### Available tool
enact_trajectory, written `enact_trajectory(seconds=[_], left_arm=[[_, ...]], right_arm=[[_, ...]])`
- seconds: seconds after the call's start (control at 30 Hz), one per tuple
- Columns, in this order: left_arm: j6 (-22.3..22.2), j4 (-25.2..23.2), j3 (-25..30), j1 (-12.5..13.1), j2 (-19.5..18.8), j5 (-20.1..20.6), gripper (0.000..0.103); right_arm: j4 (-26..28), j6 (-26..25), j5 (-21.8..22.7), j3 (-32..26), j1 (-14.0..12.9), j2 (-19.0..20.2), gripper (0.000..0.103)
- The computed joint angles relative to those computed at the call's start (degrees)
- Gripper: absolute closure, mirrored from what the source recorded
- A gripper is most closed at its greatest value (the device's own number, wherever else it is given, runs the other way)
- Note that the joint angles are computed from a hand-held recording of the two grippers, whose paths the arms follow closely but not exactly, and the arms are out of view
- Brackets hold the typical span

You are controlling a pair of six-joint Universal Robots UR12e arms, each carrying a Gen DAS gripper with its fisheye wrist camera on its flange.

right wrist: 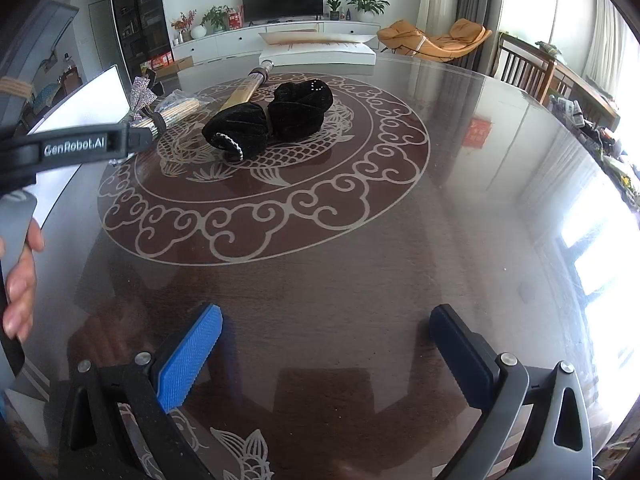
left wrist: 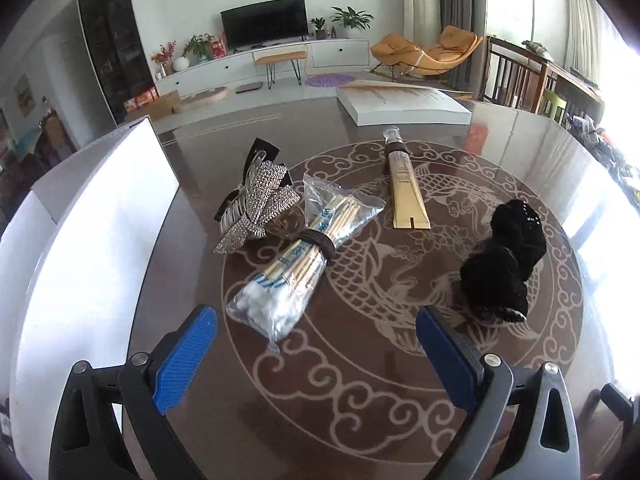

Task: Organize objects
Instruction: 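Grasp the bagged cotton swab bundle with the left tool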

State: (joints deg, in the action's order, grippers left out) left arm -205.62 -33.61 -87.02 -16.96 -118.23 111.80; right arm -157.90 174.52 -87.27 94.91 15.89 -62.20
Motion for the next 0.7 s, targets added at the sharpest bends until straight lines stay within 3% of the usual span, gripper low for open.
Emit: enact_trajectory(seconds=[0.1,0.17,0.27,0.37,0.43,0.47,0.6,0.7], left_arm=[[3.4,-3.9,2.4,2.0,-1.6,-5.4,0.002],[5.9,-6.0,4.4,2.0,-3.4,-4.8,0.002],[7.0,-3.3,4.0,2.1,-3.8,-4.7,0.000],[5.9,-0.1,2.4,2.2,-3.3,-5.9,0.022],[5.0,2.0,1.0,2.1,-2.5,-7.3,0.059],[4.9,2.0,0.8,2.0,-2.3,-7.2,0.069],[4.2,3.3,-2.5,0.8,-0.2,-6.9,0.071],[1.0,3.9,-6.3,-0.6,2.3,-5.1,0.071]], right_arm=[[0.0,0.0,0.0,0.0,0.0,0.0,0.000],[0.0,0.0,0.1,0.0,0.0,-0.1,0.000],[-0.1,-0.1,0.1,0.1,0.0,0.0,0.000],[-0.1,-0.1,0.2,0.0,0.0,0.0,0.000],[-0.1,-0.1,0.2,0.0,0.0,0.0,0.000],[-0.1,-0.1,0.2,0.0,0.0,0.0,0.000],[-0.1,-0.1,0.2,0.0,0.0,0.0,0.000],[-0.1,-0.1,0.2,0.0,0.0,0.0,0.000]])
